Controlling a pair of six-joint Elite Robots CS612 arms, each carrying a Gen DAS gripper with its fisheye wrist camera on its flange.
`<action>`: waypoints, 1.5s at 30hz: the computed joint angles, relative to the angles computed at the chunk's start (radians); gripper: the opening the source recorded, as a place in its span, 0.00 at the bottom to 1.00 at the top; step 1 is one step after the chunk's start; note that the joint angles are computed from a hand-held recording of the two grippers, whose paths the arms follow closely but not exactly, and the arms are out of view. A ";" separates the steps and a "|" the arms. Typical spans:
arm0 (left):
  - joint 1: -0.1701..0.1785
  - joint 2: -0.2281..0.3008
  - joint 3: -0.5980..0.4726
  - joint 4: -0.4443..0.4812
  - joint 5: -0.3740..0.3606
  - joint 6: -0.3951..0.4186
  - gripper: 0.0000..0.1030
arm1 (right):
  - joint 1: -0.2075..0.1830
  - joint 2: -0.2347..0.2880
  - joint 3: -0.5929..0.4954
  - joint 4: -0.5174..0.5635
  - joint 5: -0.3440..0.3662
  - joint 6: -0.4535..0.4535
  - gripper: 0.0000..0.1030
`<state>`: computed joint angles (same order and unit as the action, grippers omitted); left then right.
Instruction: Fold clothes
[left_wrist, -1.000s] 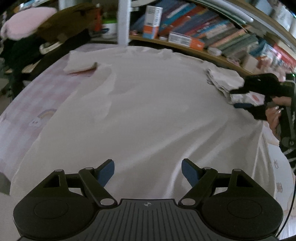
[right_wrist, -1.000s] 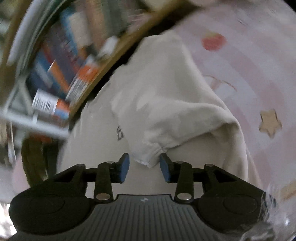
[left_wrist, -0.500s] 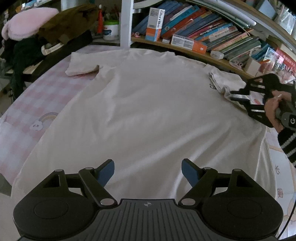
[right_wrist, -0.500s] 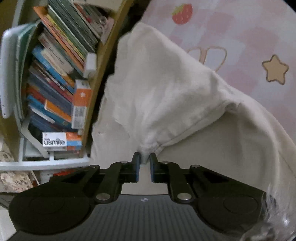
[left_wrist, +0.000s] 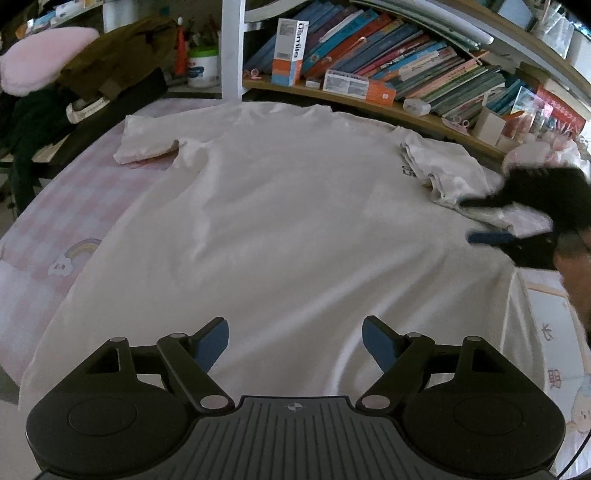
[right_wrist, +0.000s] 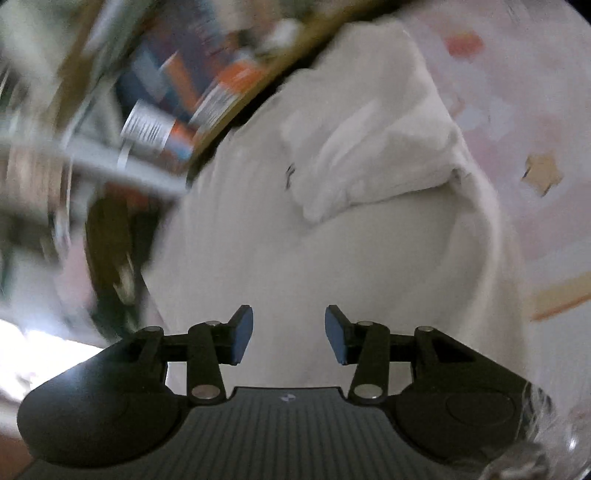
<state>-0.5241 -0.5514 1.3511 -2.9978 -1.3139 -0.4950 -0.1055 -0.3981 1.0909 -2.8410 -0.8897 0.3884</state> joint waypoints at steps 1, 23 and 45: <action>0.003 0.002 -0.003 -0.002 -0.006 0.002 0.80 | 0.005 -0.034 0.051 -0.010 -0.043 -0.100 0.41; 0.143 0.005 0.062 -0.206 -0.388 0.304 0.87 | 0.234 -0.297 0.628 -0.441 -0.926 -0.182 0.44; 0.159 -0.085 0.261 -0.231 -0.183 0.223 0.86 | 0.143 -0.343 0.775 -0.418 -0.835 -0.004 0.46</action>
<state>-0.3656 -0.6363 1.6119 -3.2283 -1.4968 -0.2725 0.0377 -0.7408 1.8656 -3.2587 -1.7249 0.3842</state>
